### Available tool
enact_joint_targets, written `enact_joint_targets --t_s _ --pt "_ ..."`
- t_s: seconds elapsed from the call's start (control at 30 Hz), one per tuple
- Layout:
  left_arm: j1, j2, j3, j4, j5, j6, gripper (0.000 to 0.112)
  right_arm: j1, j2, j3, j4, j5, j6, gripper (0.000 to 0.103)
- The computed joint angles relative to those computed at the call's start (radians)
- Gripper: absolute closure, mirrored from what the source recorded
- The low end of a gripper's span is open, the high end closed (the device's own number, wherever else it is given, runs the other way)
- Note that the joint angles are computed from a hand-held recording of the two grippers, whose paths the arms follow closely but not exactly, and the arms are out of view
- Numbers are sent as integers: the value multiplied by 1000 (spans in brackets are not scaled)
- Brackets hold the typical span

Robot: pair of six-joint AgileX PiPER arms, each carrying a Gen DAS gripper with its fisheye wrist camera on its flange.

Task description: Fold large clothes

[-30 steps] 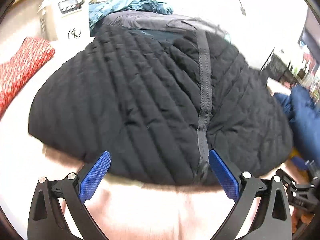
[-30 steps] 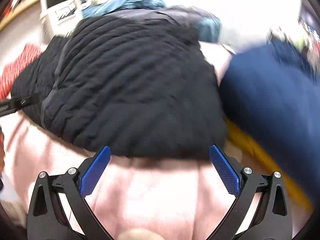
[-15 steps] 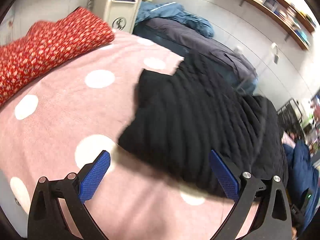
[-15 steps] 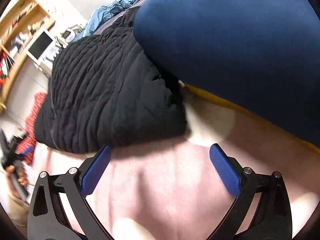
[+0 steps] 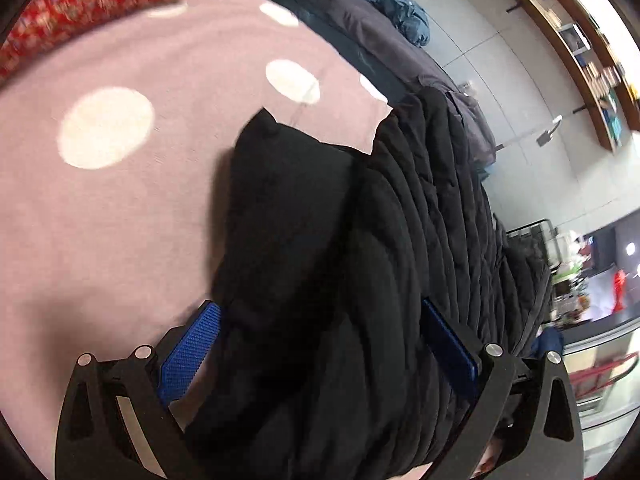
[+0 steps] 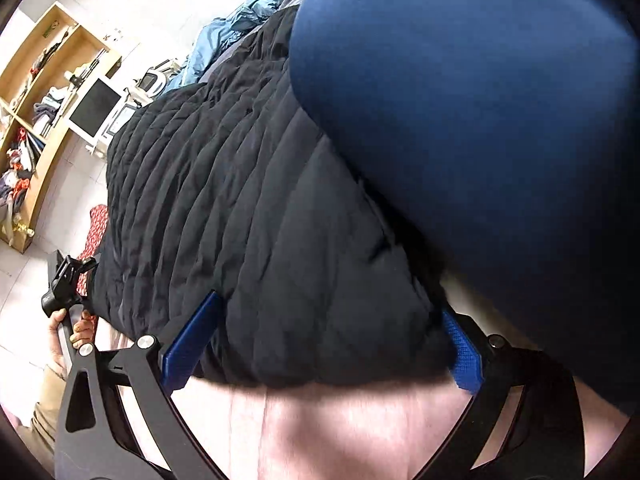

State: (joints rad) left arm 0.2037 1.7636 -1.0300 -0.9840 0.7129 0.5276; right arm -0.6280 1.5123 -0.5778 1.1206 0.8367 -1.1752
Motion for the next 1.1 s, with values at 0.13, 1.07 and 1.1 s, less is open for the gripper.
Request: enact_joint_targets --t_s 0.13,1.07,1.1 --pt "11 120 -114 0 79 -14 14 75 19 -21 36 -64 24 5" --pt "-266 -583 117 254 -36 -267 90 763 -523 -218 -945 -194 1057 75" --pt "-273 -603 100 270 -28 -290 90 792 -542 -240 -990 -181 1087 75"
